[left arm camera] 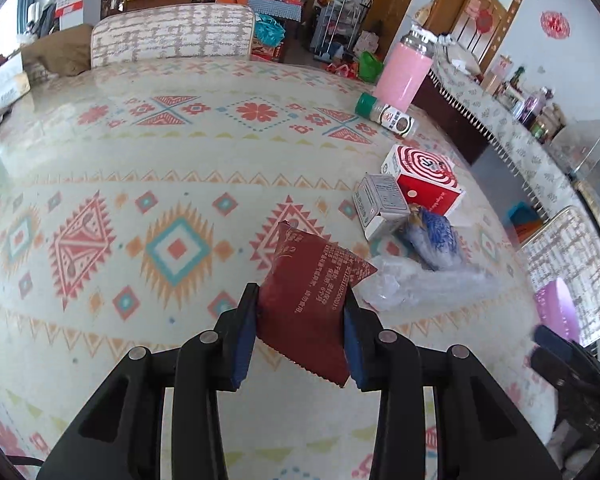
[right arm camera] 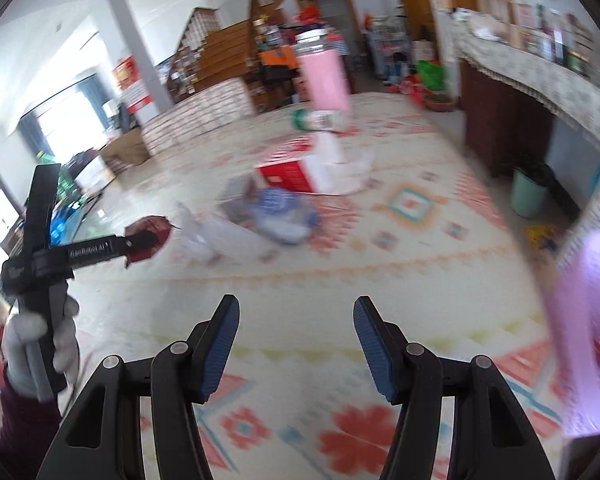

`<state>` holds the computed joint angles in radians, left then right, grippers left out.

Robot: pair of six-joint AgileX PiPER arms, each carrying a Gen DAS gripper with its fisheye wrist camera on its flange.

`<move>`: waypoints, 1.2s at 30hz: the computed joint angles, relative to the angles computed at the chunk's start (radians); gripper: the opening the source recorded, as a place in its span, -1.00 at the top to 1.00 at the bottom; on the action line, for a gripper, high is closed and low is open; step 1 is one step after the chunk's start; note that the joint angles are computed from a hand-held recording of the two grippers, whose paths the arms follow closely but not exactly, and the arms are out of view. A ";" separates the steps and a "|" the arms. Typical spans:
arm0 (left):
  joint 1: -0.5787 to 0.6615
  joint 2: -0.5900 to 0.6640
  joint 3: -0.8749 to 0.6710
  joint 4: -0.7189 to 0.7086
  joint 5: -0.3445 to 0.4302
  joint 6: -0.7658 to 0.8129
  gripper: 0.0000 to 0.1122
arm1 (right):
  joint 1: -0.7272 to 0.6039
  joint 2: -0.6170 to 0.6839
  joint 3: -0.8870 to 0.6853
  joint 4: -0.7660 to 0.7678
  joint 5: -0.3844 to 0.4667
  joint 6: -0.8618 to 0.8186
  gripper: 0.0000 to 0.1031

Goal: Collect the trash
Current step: 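Hold the dark red bag in the left tool while the right tool grasps the white plastic bag, then carry the red bag and white plastic bag to the pink basket and release them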

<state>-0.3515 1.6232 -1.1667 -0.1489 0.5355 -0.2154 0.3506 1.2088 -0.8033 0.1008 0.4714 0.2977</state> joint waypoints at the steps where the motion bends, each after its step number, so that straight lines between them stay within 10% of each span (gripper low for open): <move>1: 0.007 -0.007 0.012 -0.006 -0.011 0.006 0.34 | 0.006 0.038 -0.024 0.058 -0.011 -0.049 -0.32; 9: 0.143 -0.048 0.088 -0.303 -0.039 0.295 0.34 | 0.119 0.305 -0.289 -0.111 0.011 0.044 -0.70; 22: 0.110 -0.079 0.109 -0.200 -0.087 0.199 0.34 | 0.281 0.532 -0.435 -0.307 0.090 0.165 -0.69; 27: 0.105 -0.084 0.115 -0.175 -0.098 0.174 0.34 | 0.339 0.553 -0.453 -0.414 0.137 0.269 0.07; 36: 0.057 -0.101 0.130 0.080 -0.134 -0.065 0.34 | 0.368 0.411 -0.332 -0.513 0.126 0.412 0.14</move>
<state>-0.2950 1.5223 -1.0371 -0.0692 0.4012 -0.2805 0.7186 1.6195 -1.1354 -0.4118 0.5975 0.7096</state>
